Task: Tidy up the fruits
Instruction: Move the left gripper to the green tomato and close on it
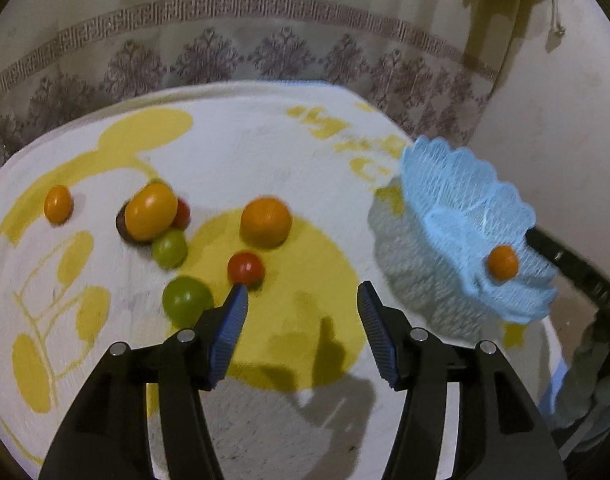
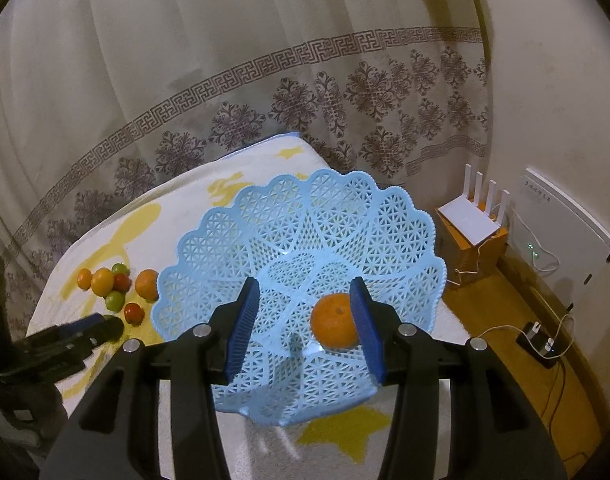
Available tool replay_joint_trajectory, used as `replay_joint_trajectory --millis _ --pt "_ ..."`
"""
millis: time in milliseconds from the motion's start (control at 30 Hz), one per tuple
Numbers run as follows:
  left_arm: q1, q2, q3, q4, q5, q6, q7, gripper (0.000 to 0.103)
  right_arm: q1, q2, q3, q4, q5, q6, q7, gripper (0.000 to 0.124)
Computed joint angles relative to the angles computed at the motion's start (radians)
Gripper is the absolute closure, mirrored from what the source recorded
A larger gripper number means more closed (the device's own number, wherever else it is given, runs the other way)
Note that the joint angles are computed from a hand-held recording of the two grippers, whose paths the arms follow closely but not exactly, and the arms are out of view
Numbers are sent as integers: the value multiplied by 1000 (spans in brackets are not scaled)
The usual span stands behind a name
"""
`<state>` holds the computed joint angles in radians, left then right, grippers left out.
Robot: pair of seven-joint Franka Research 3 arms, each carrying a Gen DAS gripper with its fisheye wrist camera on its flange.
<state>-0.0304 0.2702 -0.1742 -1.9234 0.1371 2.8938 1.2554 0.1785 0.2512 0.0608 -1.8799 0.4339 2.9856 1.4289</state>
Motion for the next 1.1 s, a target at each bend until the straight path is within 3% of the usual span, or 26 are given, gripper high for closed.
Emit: replay_joint_trajectory --millis 300,367,433,533,967,1100 --pt "-28 56 66 41 112 0 -108 46 -4 2 7 5 10 -16 -15 75" --pt "-35 98 74 92 142 -13 -113 57 -4 0 9 4 15 -10 -22 75" --pt "-93 123 140 133 253 -19 -192 59 -8 -2 12 3 25 -4 -31 75" --pt "-113 152 157 190 310 -75 -225 63 -10 -4 12 3 35 -1 -34 75" --pt "-86 126 129 154 381 -66 -261 63 -16 3 20 8 62 -4 -64 75" --pt "-71 88 128 109 378 -25 -272 63 -18 -1 22 5 73 10 -71 75"
